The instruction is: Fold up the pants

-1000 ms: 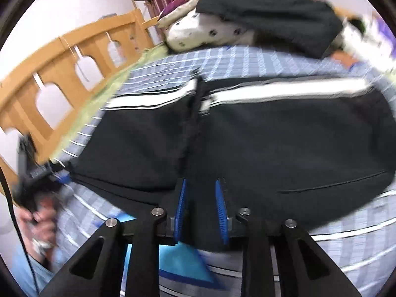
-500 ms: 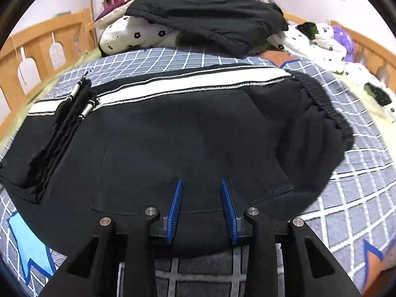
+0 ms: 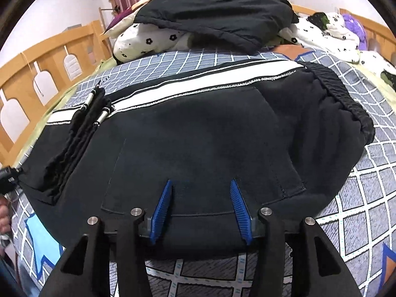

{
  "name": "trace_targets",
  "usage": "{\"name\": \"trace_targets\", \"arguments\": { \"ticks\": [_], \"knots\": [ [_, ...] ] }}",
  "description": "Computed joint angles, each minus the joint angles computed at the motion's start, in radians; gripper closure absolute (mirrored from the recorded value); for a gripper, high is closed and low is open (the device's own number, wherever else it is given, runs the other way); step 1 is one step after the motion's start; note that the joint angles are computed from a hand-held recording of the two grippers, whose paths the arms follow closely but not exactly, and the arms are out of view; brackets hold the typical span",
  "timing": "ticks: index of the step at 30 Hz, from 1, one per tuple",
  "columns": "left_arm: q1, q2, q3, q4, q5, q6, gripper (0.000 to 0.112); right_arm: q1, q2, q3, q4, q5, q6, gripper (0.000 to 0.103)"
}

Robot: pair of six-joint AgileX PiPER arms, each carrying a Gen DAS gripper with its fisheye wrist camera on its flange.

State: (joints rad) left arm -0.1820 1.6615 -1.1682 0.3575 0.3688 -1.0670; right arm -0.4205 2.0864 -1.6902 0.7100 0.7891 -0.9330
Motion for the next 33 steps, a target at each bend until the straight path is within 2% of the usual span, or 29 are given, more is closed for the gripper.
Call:
{"name": "trace_targets", "arguments": {
  "ticks": [1, 3, 4, 6, 8, 10, 13, 16, 19, 20, 22, 24, 26, 27, 28, 29, 31, 33],
  "knots": [
    [-0.039, -0.005, -0.037, 0.096, 0.044, -0.061, 0.093, 0.001, -0.001, 0.0, -0.001, -0.001, -0.001, 0.054],
    [-0.152, 0.015, -0.171, 0.288, 0.227, -0.137, 0.094, -0.008, 0.004, -0.012, 0.007, 0.021, 0.008, 0.054],
    [-0.201, 0.027, -0.222, 0.346, 0.29, -0.157, 0.094, -0.014, 0.007, -0.02, 0.011, 0.036, 0.012, 0.056],
    [-0.304, 0.063, -0.352, 0.409, 0.371, -0.103, 0.094, -0.028, 0.0, -0.034, -0.003, 0.052, 0.047, 0.06],
    [-0.38, 0.117, -0.471, 0.446, 0.419, -0.047, 0.094, -0.051, -0.019, -0.038, -0.008, 0.064, 0.069, 0.06],
    [-0.451, 0.198, -0.614, 0.419, 0.441, 0.042, 0.094, -0.089, -0.05, -0.024, 0.028, 0.074, 0.052, 0.06],
    [-0.519, 0.346, -0.812, 0.303, 0.438, 0.147, 0.095, -0.15, -0.094, -0.016, 0.052, 0.1, 0.009, 0.06],
    [-0.564, 0.516, -0.987, 0.173, 0.449, 0.221, 0.095, -0.203, -0.136, 0.009, 0.041, 0.088, -0.004, 0.06],
    [-0.566, 0.633, -1.076, 0.023, 0.466, 0.315, 0.095, -0.241, -0.144, 0.005, 0.024, 0.117, -0.011, 0.06],
    [-0.562, 0.636, -1.051, -0.006, 0.449, 0.328, 0.094, -0.246, -0.149, 0.014, 0.017, 0.117, -0.011, 0.06],
    [-0.563, 0.557, -0.886, 0.018, 0.328, 0.297, 0.093, -0.245, -0.151, 0.019, 0.004, 0.121, -0.009, 0.06],
    [-0.538, 0.437, -0.728, -0.053, 0.21, 0.361, 0.081, -0.233, -0.16, 0.037, -0.001, 0.114, -0.01, 0.06],
    [-0.515, 0.346, -0.607, -0.037, 0.118, 0.355, 0.068, -0.224, -0.159, 0.042, 0.011, 0.125, -0.017, 0.06],
    [-0.514, 0.281, -0.54, 0.03, 0.109, 0.315, 0.062, -0.216, -0.157, 0.04, 0.02, 0.138, -0.016, 0.06],
    [-0.521, 0.256, -0.513, 0.13, 0.116, 0.241, 0.042, -0.205, -0.151, 0.034, 0.031, 0.154, -0.009, 0.06],
    [-0.52, 0.212, -0.453, 0.23, 0.123, 0.167, 0.035, -0.19, -0.146, 0.029, 0.044, 0.171, 0.001, 0.06],
    [-0.524, 0.143, -0.331, 0.405, 0.137, 0.004, 0.035, -0.165, -0.141, 0.029, 0.078, 0.203, 0.008, 0.059],
    [-0.501, 0.111, -0.248, 0.433, 0.151, -0.054, 0.035, -0.133, -0.123, 0.018, 0.122, 0.253, 0.015, 0.055]
  ]
}}
